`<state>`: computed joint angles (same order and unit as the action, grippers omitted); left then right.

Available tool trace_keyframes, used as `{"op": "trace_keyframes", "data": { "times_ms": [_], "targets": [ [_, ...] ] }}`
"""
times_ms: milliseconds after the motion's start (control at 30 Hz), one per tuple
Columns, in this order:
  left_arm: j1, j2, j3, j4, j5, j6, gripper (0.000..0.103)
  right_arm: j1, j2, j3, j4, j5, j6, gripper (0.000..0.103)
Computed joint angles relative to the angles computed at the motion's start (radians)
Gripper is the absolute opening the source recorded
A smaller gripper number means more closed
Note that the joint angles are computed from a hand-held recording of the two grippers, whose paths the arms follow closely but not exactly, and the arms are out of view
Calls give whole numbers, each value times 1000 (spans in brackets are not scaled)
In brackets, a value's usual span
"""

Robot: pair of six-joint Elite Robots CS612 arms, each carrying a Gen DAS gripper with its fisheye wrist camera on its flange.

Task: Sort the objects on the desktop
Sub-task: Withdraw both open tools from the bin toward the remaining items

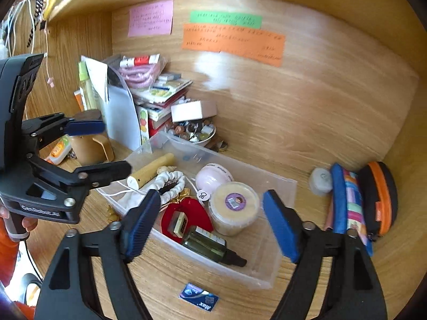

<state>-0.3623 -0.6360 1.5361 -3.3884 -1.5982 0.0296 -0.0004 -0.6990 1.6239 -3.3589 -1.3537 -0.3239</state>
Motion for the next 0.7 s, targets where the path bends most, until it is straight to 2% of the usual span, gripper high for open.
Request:
{"op": "trace_keyframes", "data": {
  "times_ms": [167, 433, 700],
  "targets": [
    [-5, -24, 51, -54, 35, -7, 95, -4, -21, 52, -75, -9, 24, 78],
    [-19, -49, 133, -133, 94, -19, 98, 10, -26, 120, -199, -104, 68, 78],
    [-27, -47, 186, -166, 101, -36, 99, 11, -15, 168, -232, -152, 148, 78]
  ]
}}
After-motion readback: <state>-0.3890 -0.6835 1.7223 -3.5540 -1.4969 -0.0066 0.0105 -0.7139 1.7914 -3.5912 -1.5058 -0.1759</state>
